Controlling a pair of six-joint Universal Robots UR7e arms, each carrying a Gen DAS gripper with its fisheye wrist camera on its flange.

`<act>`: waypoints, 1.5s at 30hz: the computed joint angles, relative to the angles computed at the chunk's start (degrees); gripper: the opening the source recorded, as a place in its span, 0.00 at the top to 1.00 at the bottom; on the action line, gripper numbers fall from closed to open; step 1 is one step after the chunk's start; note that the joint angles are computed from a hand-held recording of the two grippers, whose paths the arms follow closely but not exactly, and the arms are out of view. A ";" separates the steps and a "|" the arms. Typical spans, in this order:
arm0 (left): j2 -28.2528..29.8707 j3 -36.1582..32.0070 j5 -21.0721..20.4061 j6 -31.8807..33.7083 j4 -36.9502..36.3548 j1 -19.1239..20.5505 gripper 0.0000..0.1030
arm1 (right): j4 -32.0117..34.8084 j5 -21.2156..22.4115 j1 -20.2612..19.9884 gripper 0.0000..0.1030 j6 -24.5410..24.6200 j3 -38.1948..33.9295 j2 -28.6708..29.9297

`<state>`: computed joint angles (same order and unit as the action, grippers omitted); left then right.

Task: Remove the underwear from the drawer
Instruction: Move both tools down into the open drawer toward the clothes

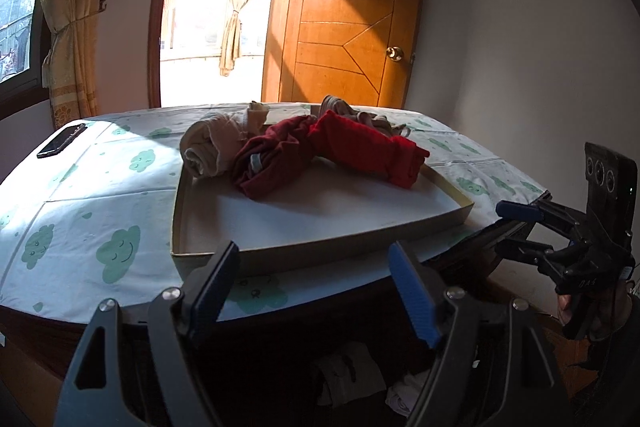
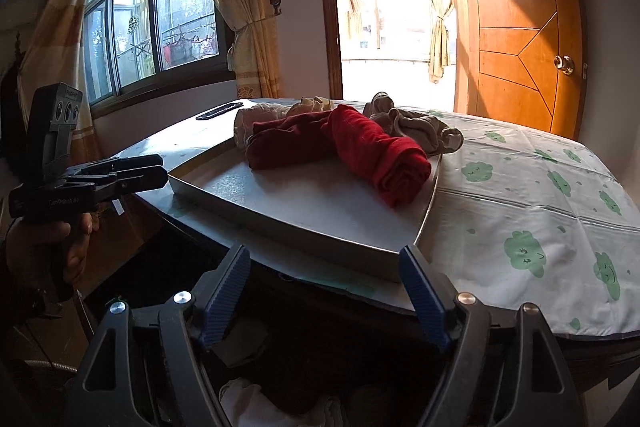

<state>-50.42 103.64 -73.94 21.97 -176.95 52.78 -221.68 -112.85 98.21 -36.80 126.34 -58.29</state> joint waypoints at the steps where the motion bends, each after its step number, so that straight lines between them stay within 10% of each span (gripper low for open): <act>1: -0.21 0.85 0.28 0.35 -0.36 -0.12 0.24 | -0.97 -0.02 0.01 0.24 -0.54 0.75 0.35; 19: 1.41 3.64 6.53 1.91 9.98 -0.47 0.23 | -3.54 -2.69 -0.12 0.24 -7.24 2.78 7.72; 45: 6.71 -3.95 11.21 5.18 33.68 -1.62 0.16 | 23.64 -11.68 -0.87 0.24 3.10 -3.87 6.80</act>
